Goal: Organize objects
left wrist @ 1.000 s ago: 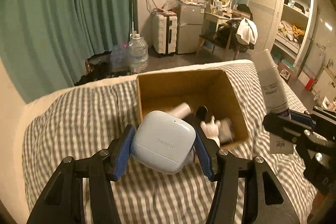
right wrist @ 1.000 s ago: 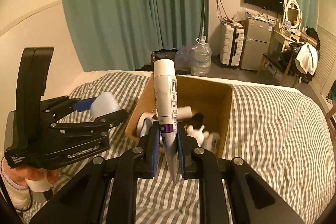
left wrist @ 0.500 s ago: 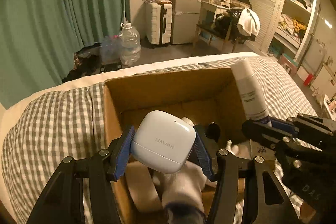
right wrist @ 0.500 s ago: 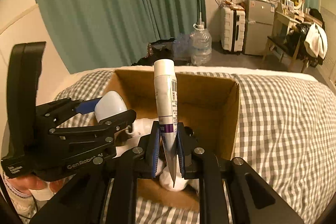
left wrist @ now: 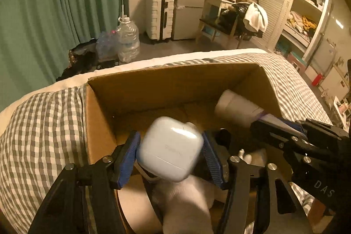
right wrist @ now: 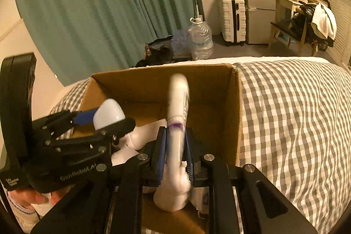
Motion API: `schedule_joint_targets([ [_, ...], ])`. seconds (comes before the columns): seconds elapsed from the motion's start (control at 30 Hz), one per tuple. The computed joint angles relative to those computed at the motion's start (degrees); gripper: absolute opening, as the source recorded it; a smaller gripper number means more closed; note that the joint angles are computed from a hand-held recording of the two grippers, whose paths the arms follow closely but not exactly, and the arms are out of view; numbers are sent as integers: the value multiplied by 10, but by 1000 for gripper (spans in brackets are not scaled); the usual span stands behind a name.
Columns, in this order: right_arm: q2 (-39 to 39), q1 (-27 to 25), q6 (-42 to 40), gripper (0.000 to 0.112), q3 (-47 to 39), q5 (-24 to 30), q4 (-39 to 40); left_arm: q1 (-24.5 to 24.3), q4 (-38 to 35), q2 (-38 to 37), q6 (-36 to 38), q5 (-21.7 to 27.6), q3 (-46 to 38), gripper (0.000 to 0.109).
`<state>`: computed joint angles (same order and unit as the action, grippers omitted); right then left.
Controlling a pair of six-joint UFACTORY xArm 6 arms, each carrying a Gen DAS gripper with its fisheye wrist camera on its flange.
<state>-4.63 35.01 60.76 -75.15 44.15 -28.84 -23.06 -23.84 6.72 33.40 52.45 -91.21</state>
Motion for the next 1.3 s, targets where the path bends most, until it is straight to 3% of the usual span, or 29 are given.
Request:
schedule_joint_targets([
  [0.07, -10, 2, 15, 30, 4, 4, -10, -2, 4, -16, -4, -18, 15, 79],
  [0.17, -27, 5, 32, 35, 6, 10, -23, -6, 6, -42, -1, -29, 27, 80],
  [0.33, -53, 31, 62, 55, -13, 47, -65, -6, 22, -87, -17, -47, 39, 92],
  [0.7, -78, 150, 104, 87, -127, 208, -187, 19, 27, -188, -55, -43, 30, 101],
  [1.03, -70, 308, 114, 99, -222, 376, -329, 47, -20, -276, -40, -42, 44, 103],
  [1.3, -59, 396, 111, 101, -245, 500, -428, 45, -25, -378, -20, -154, 162, 103],
])
